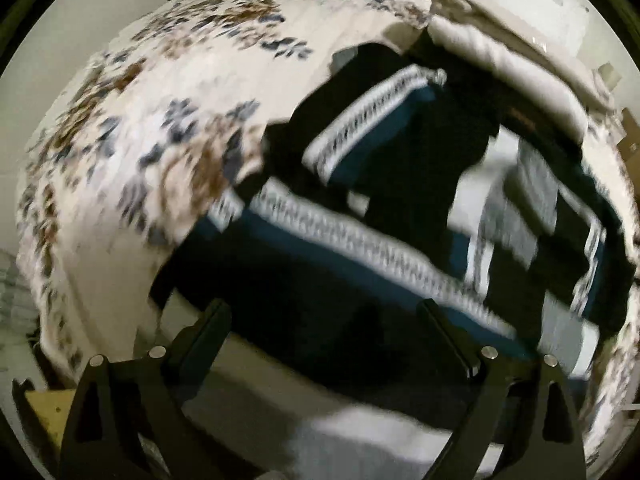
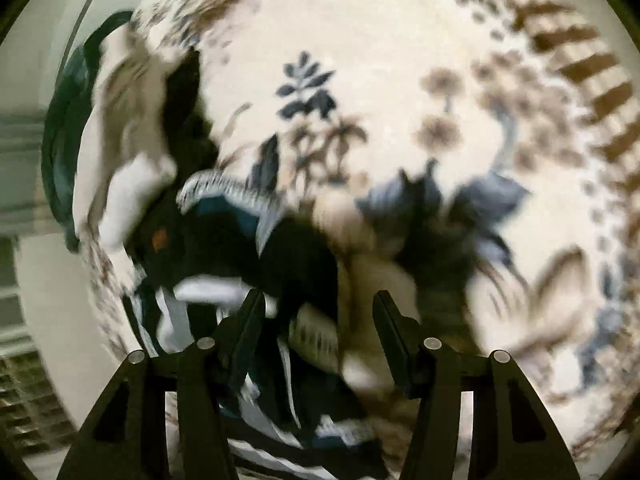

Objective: Fold small clothes

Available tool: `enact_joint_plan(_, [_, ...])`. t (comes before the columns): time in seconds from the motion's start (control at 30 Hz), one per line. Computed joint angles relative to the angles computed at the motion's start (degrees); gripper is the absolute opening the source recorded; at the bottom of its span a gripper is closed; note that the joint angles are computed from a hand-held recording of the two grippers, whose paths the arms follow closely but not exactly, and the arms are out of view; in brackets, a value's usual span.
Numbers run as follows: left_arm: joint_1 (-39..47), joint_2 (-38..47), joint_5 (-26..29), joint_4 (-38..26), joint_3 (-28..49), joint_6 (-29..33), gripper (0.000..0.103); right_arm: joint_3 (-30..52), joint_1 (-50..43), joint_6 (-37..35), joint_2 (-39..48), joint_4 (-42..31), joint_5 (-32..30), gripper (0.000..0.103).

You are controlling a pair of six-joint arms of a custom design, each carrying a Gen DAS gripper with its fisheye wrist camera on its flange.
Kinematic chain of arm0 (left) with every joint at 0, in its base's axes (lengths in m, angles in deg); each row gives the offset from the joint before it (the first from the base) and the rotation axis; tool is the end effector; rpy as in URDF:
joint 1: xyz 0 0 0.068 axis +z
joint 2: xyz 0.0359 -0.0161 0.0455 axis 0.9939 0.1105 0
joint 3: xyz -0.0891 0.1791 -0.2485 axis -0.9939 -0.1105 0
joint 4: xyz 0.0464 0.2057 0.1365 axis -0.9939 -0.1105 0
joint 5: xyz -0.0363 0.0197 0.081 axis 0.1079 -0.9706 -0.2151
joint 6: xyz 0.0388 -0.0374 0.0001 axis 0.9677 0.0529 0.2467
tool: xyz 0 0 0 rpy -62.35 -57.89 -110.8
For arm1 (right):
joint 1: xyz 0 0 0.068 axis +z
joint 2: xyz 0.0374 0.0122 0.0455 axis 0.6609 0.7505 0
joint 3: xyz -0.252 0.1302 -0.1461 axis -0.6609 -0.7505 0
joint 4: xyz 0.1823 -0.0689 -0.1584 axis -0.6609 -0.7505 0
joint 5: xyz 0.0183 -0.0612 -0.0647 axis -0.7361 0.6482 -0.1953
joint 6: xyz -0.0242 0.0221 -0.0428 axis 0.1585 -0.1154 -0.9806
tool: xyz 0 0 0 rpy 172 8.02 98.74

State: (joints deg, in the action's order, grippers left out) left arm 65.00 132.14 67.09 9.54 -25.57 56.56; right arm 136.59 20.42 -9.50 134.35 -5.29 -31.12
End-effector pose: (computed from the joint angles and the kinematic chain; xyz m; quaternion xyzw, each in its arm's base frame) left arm 0.2236 -0.0700 0.2658 0.0004 0.9832 0.0159 0.1819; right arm 0.2974 -0.0936 0.1581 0.3938 0.8740 0.2808 0.0469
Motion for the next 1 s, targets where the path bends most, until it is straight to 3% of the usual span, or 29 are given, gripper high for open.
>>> enact_joint_plan(0.03, [-1.4,-1.7,-1.7,-1.0,-1.3,-1.4,0.094,1.7,-0.1,-1.2,3.3,-0.1,-1.9,0.056])
enact_joint_plan(0.1, [-4.9,-5.3,-5.1,-3.7,-3.8,-5.2,0.094,5.1,0.2,-5.0,8.2,-1.9,-4.1,0.003])
enact_joint_plan(0.13, [-7.0,-6.6,-6.5,-5.5,-4.7,-7.8,0.094,8.5,1.8,-9.1,9.8,-6.0,-0.9,0.003])
enact_joint_plan(0.23, [-13.5,-9.5,-8.3,-10.8,-6.4,-15.9,0.094,11.4,3.3,-14.1,6.6,-7.5,9.6,0.002])
enact_joint_plan(0.3, [-19.4,-11.2,-8.5,-14.1,-7.3,-22.7,0.094,14.6,0.6,-15.6,6.9,-7.9,12.1,0.002])
enact_joint_plan(0.43, [-31.1,-11.4,-6.5,-17.2,-8.6,-34.5,0.094,25.6,-1.3,-18.0,16.5,-14.8,9.2,0.003])
enact_joint_plan(0.5, [-34.8,-11.4,-5.8,-17.6,-8.3,-37.6,0.094,28.1,-0.8,-18.3,19.1,-16.5,6.7,0.007])
enact_joint_plan(0.53, [-36.8,-11.6,-5.5,-18.1,-7.7,-39.3,0.094,28.5,-0.9,-18.8,19.5,-17.2,5.4,0.015])
enact_joint_plan(0.57, [-38.3,-11.8,-5.4,-18.4,-7.2,-40.4,0.094,27.7,-1.2,-19.5,18.7,-17.7,3.7,0.036])
enact_joint_plan(0.6, [-40.7,-12.1,-5.1,-18.7,-6.5,-41.8,0.094,25.8,-1.9,-19.8,17.1,-17.0,1.9,0.051])
enact_joint_plan(0.67, [-45.9,-12.3,-4.2,-19.2,-5.5,-44.7,0.094,19.0,-4.1,-22.0,12.4,-15.0,-0.4,0.052])
enact_joint_plan(0.8, [-59.8,-8.9,-1.9,-17.6,-3.6,-51.0,0.094,9.2,-8.7,-29.8,7.7,-18.0,-2.5,0.052])
enact_joint_plan(0.9, [-69.1,-2.5,0.9,-11.9,-3.4,-54.2,0.094,4.1,-13.1,-35.4,6.8,-19.6,-1.6,0.052])
enact_joint_plan(1.0, [-73.1,4.0,3.3,-5.8,-3.2,-55.4,0.094,2.4,-17.0,-39.5,8.0,-20.5,-0.5,0.052])
